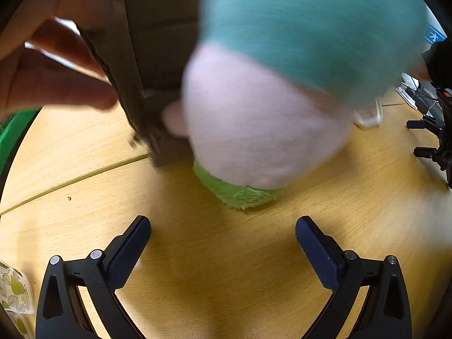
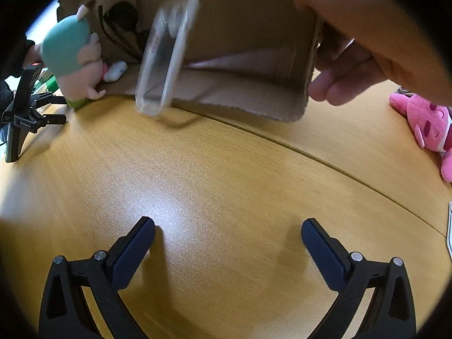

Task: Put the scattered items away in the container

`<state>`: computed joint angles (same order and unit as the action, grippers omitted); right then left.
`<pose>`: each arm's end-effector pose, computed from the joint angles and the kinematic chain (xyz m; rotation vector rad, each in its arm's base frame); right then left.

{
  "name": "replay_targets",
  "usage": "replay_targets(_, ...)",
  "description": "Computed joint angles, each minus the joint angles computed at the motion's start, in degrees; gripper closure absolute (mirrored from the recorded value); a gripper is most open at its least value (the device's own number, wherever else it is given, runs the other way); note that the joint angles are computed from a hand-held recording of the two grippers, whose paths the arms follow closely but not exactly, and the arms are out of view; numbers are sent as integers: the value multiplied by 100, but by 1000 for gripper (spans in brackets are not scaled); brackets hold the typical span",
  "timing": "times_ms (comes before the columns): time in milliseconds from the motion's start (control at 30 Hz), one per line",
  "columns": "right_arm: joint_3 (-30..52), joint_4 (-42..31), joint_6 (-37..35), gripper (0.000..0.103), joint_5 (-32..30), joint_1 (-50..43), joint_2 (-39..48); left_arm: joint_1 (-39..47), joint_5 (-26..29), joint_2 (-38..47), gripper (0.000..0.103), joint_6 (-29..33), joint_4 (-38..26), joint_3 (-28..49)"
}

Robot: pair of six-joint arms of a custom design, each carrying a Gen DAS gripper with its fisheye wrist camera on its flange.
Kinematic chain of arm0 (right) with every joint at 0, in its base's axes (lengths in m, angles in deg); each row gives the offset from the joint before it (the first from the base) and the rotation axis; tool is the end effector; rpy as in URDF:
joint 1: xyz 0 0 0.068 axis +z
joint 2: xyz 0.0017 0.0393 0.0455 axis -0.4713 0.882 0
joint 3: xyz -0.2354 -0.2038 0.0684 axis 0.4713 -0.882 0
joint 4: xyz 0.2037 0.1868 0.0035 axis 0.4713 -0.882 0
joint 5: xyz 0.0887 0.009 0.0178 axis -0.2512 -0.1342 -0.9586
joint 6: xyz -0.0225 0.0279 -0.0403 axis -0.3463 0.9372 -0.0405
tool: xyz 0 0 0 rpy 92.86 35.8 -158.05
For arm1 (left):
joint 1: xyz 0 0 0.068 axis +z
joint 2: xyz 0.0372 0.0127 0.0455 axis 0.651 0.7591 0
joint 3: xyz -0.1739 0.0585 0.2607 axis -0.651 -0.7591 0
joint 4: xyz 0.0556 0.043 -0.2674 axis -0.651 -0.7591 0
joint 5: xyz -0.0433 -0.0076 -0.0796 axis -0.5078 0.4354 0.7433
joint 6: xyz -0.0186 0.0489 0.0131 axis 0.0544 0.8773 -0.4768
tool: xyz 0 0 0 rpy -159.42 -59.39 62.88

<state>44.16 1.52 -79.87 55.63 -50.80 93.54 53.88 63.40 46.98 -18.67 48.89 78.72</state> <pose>0.3103 -0.1127 0.1159 -0.5562 2.4619 0.1886 0.2999 0.0588 0.1050 0.3832 2.4701 -0.1499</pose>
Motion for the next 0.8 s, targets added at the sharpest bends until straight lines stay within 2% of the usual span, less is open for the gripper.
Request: replay_targets(800,-58,108,114,0,44,92,-7,85,52,-76,0,79,-38,-64)
